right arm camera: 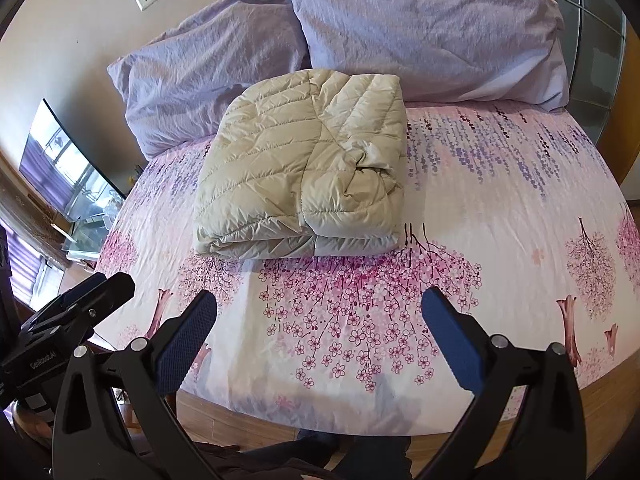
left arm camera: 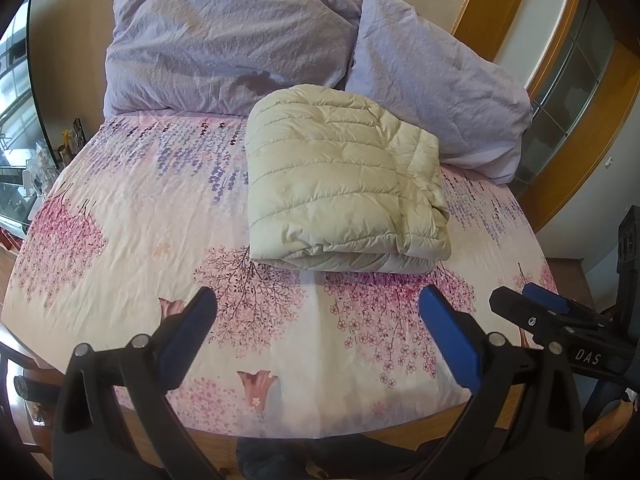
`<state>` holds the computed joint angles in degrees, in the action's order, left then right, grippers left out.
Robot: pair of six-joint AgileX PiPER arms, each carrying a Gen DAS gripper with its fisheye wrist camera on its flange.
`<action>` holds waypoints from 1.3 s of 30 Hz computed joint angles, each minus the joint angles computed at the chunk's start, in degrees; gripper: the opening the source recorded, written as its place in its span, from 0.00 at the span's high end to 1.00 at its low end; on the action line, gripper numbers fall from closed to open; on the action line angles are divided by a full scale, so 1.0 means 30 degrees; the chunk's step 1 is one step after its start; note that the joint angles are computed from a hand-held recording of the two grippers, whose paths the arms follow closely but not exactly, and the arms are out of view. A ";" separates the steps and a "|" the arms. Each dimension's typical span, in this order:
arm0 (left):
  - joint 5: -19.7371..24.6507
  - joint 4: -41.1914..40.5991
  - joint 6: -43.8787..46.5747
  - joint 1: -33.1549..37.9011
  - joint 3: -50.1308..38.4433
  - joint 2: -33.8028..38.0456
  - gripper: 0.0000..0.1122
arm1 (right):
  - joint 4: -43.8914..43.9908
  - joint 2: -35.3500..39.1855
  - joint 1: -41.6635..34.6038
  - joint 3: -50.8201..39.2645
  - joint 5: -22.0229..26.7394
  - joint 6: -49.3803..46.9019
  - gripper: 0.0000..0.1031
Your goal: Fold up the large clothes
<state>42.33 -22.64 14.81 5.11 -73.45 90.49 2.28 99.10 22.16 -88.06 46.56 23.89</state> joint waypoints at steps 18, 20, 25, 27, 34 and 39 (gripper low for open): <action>-0.0048 -0.0437 0.0030 0.0031 -0.0048 0.0178 0.10 | -0.0077 0.0085 0.0012 -0.0159 -0.0093 0.0075 0.01; -0.0026 -0.0480 0.0010 0.0020 -0.0072 0.0223 0.10 | -0.0034 0.0086 -0.0007 -0.0152 -0.0093 0.0024 0.01; 0.0077 -0.0554 0.0031 0.0037 -0.0216 0.0343 0.10 | -0.0017 0.0083 -0.0019 -0.0150 -0.0100 0.0024 0.01; 0.0101 -0.0574 0.0046 0.0044 -0.0234 0.0343 0.10 | 0.0006 0.0083 -0.0034 -0.0137 -0.0095 -0.0015 0.01; 0.0164 -0.0590 0.0073 0.0004 -0.0348 0.0471 0.10 | 0.0057 0.0099 -0.0077 -0.0137 -0.0100 -0.0085 0.01; 0.0134 -0.0503 -0.0061 -0.0054 -0.0379 0.0506 0.10 | 0.0023 0.0187 -0.0056 -0.0125 -0.0176 0.0089 0.01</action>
<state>42.73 -24.15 14.62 4.95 -74.59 92.01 2.35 99.66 21.99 -88.43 46.03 24.16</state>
